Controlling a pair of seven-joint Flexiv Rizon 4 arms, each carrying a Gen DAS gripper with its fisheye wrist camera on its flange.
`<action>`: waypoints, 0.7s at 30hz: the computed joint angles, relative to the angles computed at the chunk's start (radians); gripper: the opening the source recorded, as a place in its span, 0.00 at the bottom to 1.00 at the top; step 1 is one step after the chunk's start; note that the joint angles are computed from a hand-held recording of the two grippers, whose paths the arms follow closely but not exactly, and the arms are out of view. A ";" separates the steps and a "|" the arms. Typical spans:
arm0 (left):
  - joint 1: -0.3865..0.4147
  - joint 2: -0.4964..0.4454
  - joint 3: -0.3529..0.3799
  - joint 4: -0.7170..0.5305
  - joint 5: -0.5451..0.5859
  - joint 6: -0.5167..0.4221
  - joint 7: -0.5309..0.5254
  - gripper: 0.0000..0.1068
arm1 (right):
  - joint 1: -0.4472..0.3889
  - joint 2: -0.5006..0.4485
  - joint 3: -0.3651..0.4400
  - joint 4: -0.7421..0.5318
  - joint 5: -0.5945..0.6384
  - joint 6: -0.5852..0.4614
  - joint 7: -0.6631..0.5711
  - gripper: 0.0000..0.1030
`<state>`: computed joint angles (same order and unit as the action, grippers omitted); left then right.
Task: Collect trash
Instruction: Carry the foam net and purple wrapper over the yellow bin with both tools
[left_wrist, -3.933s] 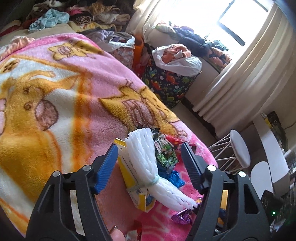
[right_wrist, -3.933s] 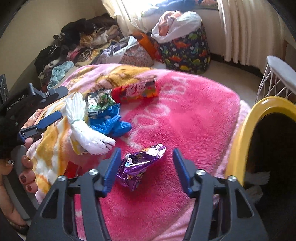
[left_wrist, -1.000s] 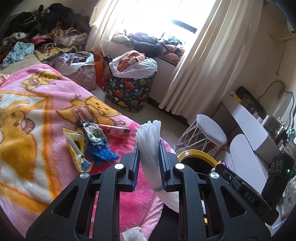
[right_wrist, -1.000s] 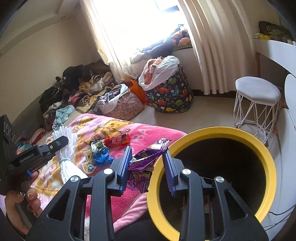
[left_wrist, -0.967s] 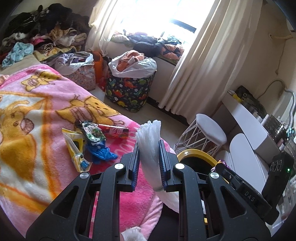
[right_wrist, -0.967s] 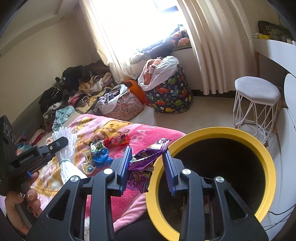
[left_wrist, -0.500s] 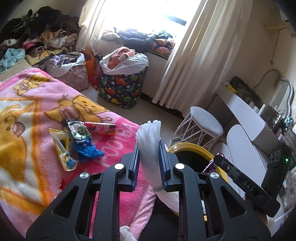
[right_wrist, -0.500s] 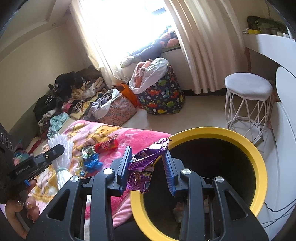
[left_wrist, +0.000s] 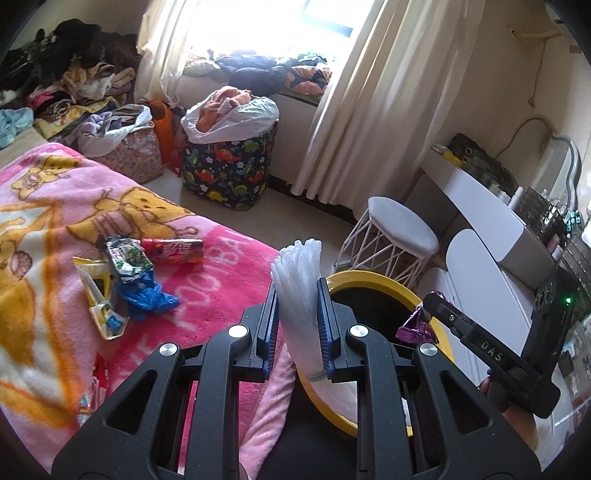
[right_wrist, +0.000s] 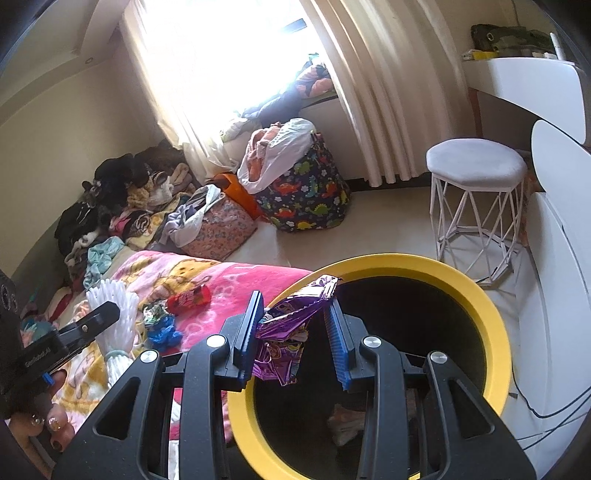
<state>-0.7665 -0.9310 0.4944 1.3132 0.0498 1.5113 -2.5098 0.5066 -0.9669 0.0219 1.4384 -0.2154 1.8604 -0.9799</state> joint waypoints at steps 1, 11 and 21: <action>0.001 -0.003 -0.003 -0.006 0.000 -0.004 0.003 0.13 | 0.005 0.000 -0.009 0.001 0.005 0.001 0.001 0.31; 0.035 -0.035 -0.064 -0.078 0.015 -0.038 0.045 0.13 | 0.012 -0.010 -0.042 -0.003 0.037 -0.007 0.011 0.31; 0.076 -0.085 -0.136 -0.171 0.034 -0.076 0.094 0.13 | 0.013 -0.024 -0.067 -0.012 0.053 -0.032 0.037 0.31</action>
<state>-0.6902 -1.0162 0.3588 1.1426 0.0841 1.4351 -2.4155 0.5195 -0.9907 -0.0448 1.4269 -0.1626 1.8286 -0.9428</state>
